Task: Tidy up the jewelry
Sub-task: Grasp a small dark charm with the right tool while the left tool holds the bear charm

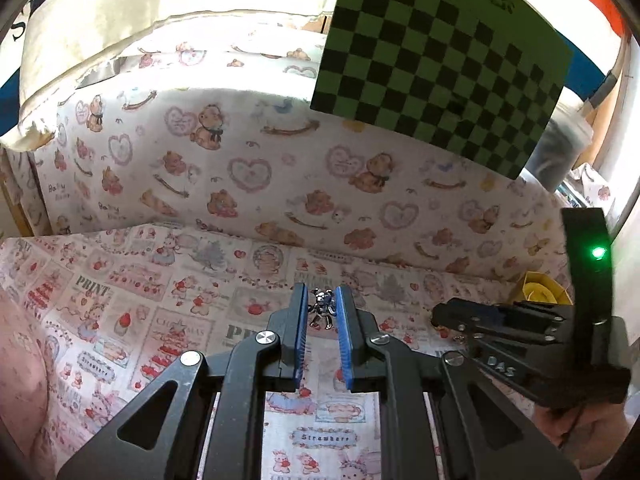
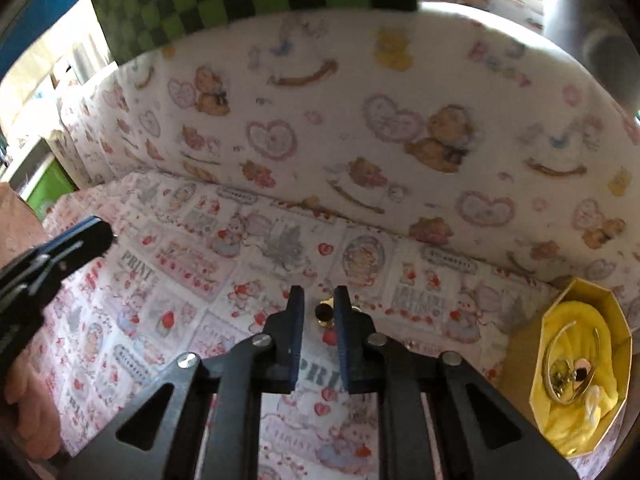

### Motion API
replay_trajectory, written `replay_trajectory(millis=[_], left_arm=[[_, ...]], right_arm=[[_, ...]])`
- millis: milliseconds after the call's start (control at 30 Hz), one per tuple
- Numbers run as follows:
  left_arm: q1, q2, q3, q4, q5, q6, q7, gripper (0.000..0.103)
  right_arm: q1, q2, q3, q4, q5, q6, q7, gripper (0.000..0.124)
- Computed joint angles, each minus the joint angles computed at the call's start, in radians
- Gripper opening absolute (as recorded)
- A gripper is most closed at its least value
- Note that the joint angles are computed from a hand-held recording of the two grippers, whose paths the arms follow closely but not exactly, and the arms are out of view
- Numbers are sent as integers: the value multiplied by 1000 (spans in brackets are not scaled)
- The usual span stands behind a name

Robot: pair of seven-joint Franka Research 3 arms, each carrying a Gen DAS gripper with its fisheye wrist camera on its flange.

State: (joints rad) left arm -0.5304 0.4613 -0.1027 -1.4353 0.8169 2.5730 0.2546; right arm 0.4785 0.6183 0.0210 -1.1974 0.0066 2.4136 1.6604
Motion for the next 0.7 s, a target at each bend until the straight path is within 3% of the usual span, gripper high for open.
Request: replay_trajectory(millis=[167,300,400,567,700], left_arm=[[-5,5,2,10,11,-16,-3,13],[20,-3,-17,-10,-45,33,14,13],[-9,-6,10,-2,0,-6,-15,13],[2,-19,-1,-16,0,18,-27,13],[-35,-32,19,-12,88,-22,-64,13]], right_arm=[[23,28,-21,41,-39,-36,24,10],[36,81,-30,121,-66,-85,35,8],[49,113,-35,169,-75,-99,63,8],[7,-17,8,-34,-13,57,22,8],[-33,-139,60,-221,76,189,-60,8]])
